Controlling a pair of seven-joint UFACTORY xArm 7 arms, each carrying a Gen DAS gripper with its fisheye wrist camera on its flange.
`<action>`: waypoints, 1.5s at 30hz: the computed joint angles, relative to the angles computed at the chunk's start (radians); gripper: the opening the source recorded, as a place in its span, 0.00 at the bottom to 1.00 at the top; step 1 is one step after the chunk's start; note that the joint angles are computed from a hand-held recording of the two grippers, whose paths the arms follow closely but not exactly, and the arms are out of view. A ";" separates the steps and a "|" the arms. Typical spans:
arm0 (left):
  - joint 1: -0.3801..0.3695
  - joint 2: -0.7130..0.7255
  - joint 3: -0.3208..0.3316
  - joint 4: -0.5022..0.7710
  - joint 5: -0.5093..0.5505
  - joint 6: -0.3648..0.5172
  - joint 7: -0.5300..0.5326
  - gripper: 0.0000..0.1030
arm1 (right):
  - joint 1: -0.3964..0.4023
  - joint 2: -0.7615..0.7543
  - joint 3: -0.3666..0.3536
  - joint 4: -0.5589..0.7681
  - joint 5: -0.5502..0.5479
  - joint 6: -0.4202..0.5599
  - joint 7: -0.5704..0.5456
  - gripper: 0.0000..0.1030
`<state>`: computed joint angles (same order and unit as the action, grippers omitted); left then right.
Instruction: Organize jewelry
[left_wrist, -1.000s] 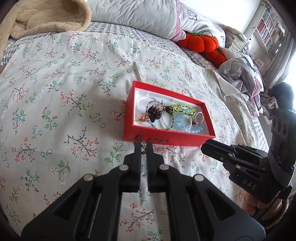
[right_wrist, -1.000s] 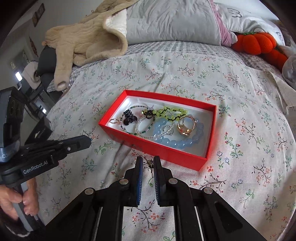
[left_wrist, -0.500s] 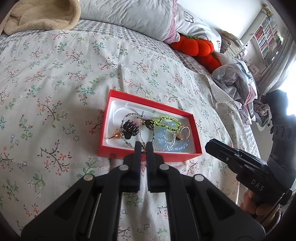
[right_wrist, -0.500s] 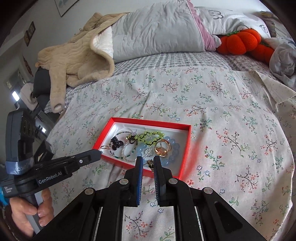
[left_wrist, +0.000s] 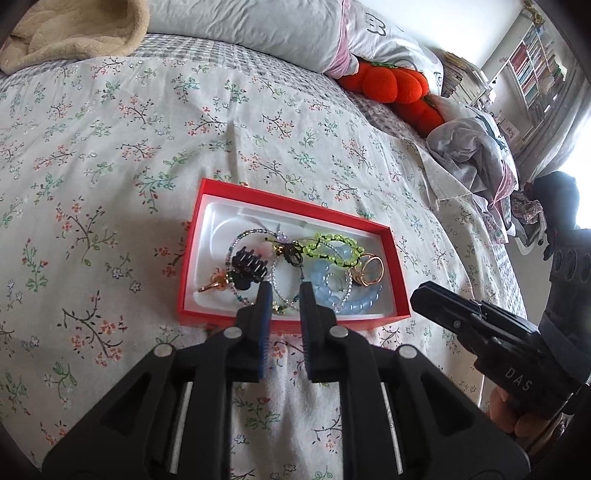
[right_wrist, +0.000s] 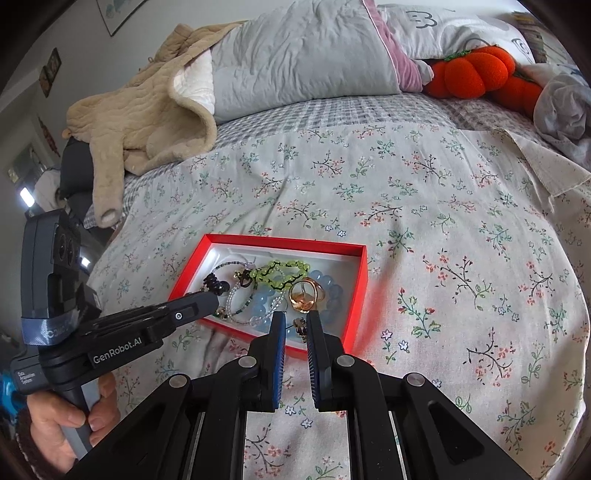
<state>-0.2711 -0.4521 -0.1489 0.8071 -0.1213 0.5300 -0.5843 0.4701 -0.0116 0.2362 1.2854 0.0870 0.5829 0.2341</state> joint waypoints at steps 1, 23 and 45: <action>0.012 -0.010 -0.010 0.002 0.016 0.017 -0.015 0.19 | 0.000 0.001 0.000 0.002 0.001 0.000 0.000 0.11; 0.076 -0.109 -0.041 -0.015 0.139 0.262 -0.105 0.61 | 0.043 0.148 -0.009 0.178 -0.083 0.118 0.111 0.13; 0.048 -0.150 -0.177 0.039 0.336 0.494 -0.297 0.99 | 0.004 -0.102 0.016 -0.045 -0.110 0.149 0.155 0.73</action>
<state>-0.2230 -0.6019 -0.3258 0.8457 0.2150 1.0238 -0.8818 0.4742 -0.1140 0.2522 1.2404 -0.0233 0.7320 0.3894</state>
